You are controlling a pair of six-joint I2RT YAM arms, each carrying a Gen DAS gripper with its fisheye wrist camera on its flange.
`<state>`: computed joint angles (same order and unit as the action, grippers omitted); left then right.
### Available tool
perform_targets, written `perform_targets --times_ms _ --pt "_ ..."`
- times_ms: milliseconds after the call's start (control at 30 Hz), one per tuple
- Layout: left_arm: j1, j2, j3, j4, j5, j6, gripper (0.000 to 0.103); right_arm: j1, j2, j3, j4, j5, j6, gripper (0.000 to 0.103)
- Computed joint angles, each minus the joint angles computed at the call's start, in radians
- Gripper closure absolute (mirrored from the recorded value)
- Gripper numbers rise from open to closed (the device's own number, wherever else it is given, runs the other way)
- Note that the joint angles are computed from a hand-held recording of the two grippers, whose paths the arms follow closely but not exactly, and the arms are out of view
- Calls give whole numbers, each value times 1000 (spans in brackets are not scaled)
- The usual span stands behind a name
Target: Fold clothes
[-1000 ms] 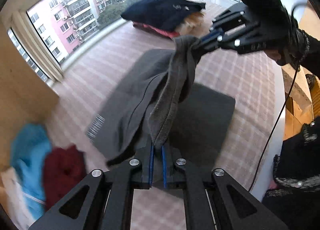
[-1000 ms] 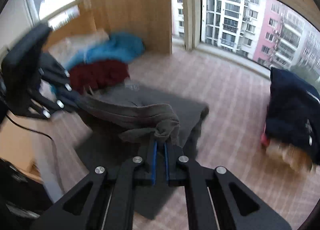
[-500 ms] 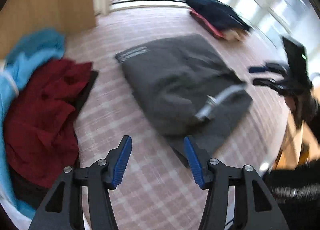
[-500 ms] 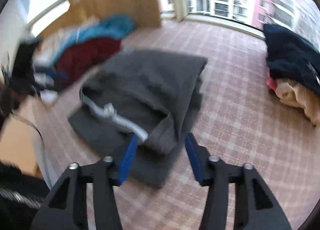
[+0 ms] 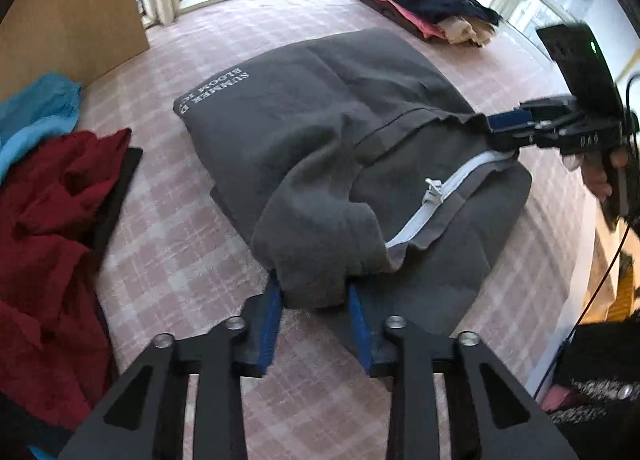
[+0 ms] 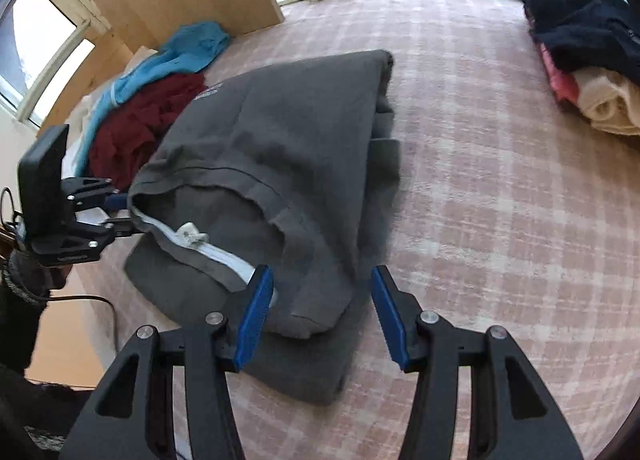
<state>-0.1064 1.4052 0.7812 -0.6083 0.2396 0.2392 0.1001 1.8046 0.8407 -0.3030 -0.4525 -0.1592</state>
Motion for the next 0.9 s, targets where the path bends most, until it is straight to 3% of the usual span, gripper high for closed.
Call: perform_targets --times_ms 167,233,267,333,567,667,767,867,900 --pt "10 -19 2 -23 22 54 95 55 -43 -31 12 65 -46 53" --pt "11 -19 5 -30 23 62 97 81 -6 -6 3 93 -56 69" --pt "10 -15 5 -25 21 64 97 86 9 6 1 105 -57 89" --pt "12 5 17 -17 44 61 98 82 26 35 -23 104 -62 92" --pt "32 -122 99 -156 112 79 98 16 -121 104 -230 32 -137 94" --pt "23 -152 73 -186 126 100 97 -6 -151 107 -298 13 -147 94" --pt "-5 -126 -10 -160 101 116 94 18 -129 42 -249 52 -152 94" --pt "-19 -108 -65 -157 75 129 79 57 -97 -12 -188 121 -154 90" --pt "-11 -116 -66 -182 65 135 77 69 -104 -14 -205 145 -164 83"
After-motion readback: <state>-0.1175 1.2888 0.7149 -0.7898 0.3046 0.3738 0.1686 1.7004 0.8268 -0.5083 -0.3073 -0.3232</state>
